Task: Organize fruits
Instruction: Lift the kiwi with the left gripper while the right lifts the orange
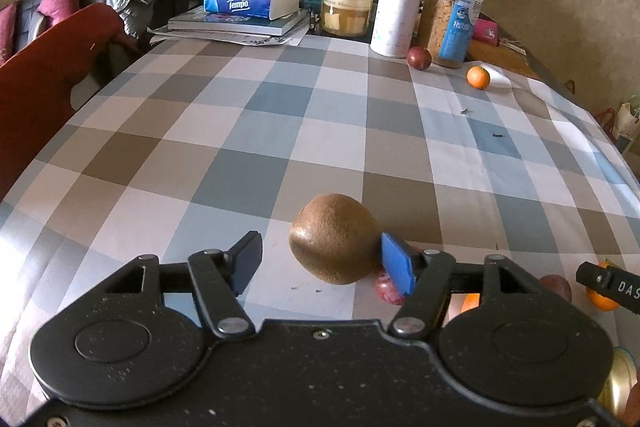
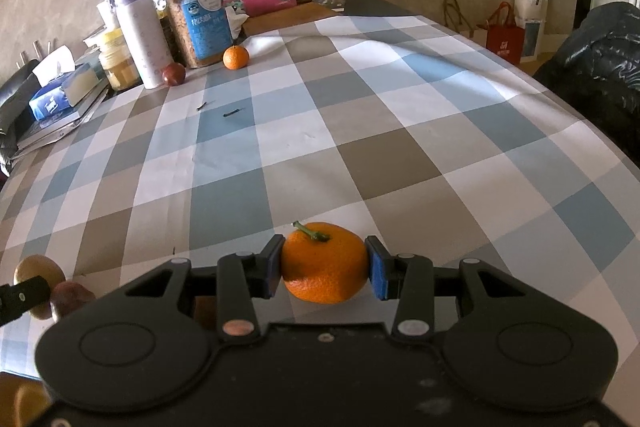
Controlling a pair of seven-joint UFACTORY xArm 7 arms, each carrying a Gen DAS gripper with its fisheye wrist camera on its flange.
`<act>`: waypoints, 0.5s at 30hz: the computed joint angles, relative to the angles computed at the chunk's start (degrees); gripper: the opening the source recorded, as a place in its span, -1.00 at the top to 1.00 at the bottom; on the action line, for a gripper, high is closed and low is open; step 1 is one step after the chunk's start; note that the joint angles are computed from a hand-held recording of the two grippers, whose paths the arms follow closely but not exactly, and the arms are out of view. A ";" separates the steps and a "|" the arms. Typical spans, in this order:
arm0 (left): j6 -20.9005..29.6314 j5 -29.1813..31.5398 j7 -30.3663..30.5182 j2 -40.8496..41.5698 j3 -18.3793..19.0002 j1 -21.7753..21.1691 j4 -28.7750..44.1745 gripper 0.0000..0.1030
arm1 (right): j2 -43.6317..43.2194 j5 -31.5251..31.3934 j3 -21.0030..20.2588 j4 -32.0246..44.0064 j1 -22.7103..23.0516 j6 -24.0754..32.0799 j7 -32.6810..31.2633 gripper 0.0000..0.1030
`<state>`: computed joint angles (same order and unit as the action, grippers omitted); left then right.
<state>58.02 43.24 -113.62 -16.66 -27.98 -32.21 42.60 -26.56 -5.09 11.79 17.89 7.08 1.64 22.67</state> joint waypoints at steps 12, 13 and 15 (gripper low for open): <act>-7.35 -0.11 -0.96 -2.67 1.37 2.05 -3.23 -0.15 | -0.66 -2.36 3.59 -0.46 -3.08 -0.81 1.34 0.15; -7.34 -0.15 -1.05 -2.59 1.02 2.44 -3.14 -0.14 | -0.73 -2.56 3.88 -0.53 -3.36 -0.96 1.50 0.15; -6.82 -0.12 -1.03 -2.28 0.33 2.90 -2.76 -0.13 | -0.79 -2.91 4.31 -0.58 -3.78 -1.16 1.73 0.15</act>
